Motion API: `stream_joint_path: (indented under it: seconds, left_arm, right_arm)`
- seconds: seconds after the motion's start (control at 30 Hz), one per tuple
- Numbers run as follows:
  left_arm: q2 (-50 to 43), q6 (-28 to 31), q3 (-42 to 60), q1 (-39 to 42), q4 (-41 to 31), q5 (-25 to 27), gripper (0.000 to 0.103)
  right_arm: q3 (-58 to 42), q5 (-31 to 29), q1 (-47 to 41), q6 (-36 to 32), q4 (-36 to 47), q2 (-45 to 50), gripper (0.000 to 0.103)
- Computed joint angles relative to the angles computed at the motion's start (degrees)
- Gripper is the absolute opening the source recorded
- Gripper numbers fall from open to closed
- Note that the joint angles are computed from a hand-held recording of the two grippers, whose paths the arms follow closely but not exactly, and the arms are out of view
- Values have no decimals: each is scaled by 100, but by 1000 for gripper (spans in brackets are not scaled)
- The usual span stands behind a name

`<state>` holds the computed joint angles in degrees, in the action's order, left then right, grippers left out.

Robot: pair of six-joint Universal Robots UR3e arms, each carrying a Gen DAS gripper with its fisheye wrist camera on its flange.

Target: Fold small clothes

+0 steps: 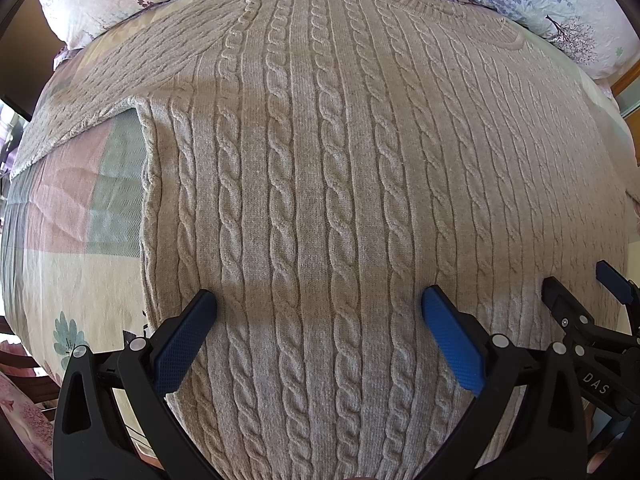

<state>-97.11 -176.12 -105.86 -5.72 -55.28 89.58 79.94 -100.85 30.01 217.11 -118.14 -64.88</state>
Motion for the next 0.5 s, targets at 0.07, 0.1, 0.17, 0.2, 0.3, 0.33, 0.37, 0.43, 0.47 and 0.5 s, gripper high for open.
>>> stream_joint_path:
  seconds: [0.07, 0.1, 0.17, 0.2, 0.3, 0.33, 0.37, 0.43, 0.47, 0.5]
  left_arm:
    - [20, -3, -30, -1, 18, 1, 102]
    - [17, -2, -25, -1, 12, 1, 102]
    - [5, -2, -2, -1, -9, 1, 102]
    - [-4, -2, 13, -2, -22, 3, 102]
    - [-31, 0, 97, -10, -108, 7, 102]
    - [-35, -1, 147, -18, -166, 10, 102]
    - [-49, 2, 183, -19, -204, 10, 102]
    - [-76, 3, 251, -23, -269, 12, 102]
    - [-88, 1, 281, -25, -296, 12, 102]
    - [-212, 7, 273, -18, -160, 9, 102]
  right_arm:
    - [-4, 0, -1, -1, 2, 1, 101]
    - [-7, 0, -2, -2, 3, 3, 101]
    - [-9, 1, -3, -3, 4, 4, 101]
    - [-12, 1, -5, -5, 6, 5, 101]
    - [-20, 3, -9, -9, 12, 8, 101]
    - [-20, 3, -9, -9, 12, 8, 101]
    - [-23, 3, -10, -10, 13, 9, 101]
    - [-26, 4, -11, -12, 15, 10, 101]
    - [-29, 4, -13, -14, 16, 12, 101]
    - [-32, 6, -15, -17, 20, 13, 101]
